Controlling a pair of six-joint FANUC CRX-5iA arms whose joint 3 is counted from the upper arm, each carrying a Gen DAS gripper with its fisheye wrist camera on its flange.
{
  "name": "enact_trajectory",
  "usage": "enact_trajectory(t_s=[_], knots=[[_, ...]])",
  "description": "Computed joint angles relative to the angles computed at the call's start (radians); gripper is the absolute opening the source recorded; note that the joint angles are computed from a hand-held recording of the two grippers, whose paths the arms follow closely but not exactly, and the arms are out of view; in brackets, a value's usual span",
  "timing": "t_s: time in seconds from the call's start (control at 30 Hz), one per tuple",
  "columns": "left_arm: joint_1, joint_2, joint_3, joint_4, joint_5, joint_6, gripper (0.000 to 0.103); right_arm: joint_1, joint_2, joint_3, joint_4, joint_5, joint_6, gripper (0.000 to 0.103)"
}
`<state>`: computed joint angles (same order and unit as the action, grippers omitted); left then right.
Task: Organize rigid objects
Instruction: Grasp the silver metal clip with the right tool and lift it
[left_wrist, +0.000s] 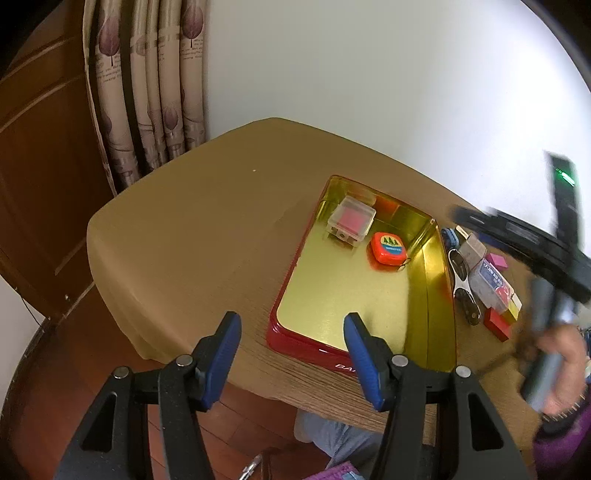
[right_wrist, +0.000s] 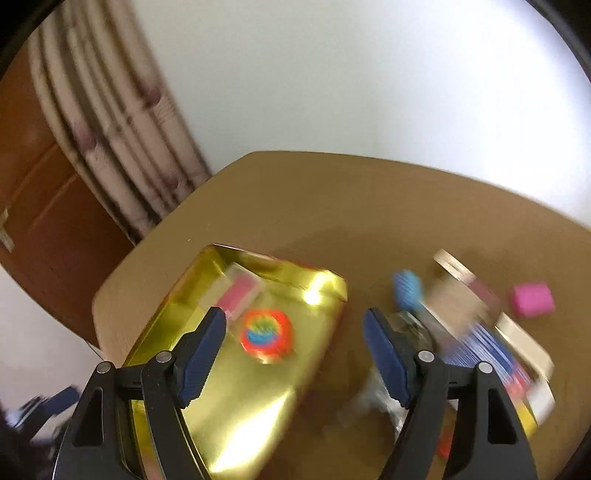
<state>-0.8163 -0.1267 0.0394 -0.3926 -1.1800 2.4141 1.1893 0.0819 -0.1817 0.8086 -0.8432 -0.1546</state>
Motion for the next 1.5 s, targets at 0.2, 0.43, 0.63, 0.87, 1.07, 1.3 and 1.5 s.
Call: enact_trajectory(t_s=[0.2,0.43,0.63,0.87,1.07,1.3,1.5], knots=[[-0.007,0.011,-0.007,0.024,0.009,-0.031,0.059,0.052,-0.084,-0.076,-0.169,-0.074,-0.001,0.045],[-0.022,0.015,-0.005,0.026,0.01,-0.048,0.059,-0.006,0.005,-0.004,-0.24,-0.035,0.045,0.041],[0.0,0.016,-0.017,0.057,0.015,-0.062,0.059,-0.059,0.118,0.143,-0.355,-0.114,0.141,0.048],[0.026,0.019,-0.033,0.093,0.022,-0.076,0.059,-0.089,0.222,0.285,-0.421,-0.22,0.264,0.032],[0.015,0.022,-0.029,0.078,0.013,-0.064,0.059,-0.034,0.109,0.143,-0.343,-0.092,0.209,0.032],[-0.035,0.014,-0.03,0.079,0.071,-0.099,0.059,0.143,-0.155,-0.13,-0.145,-0.168,-0.093,0.032],[-0.002,0.043,-0.092,0.394,0.272,-0.385,0.059,0.338,-0.418,-0.351,-0.169,-0.477,-0.354,0.032]])
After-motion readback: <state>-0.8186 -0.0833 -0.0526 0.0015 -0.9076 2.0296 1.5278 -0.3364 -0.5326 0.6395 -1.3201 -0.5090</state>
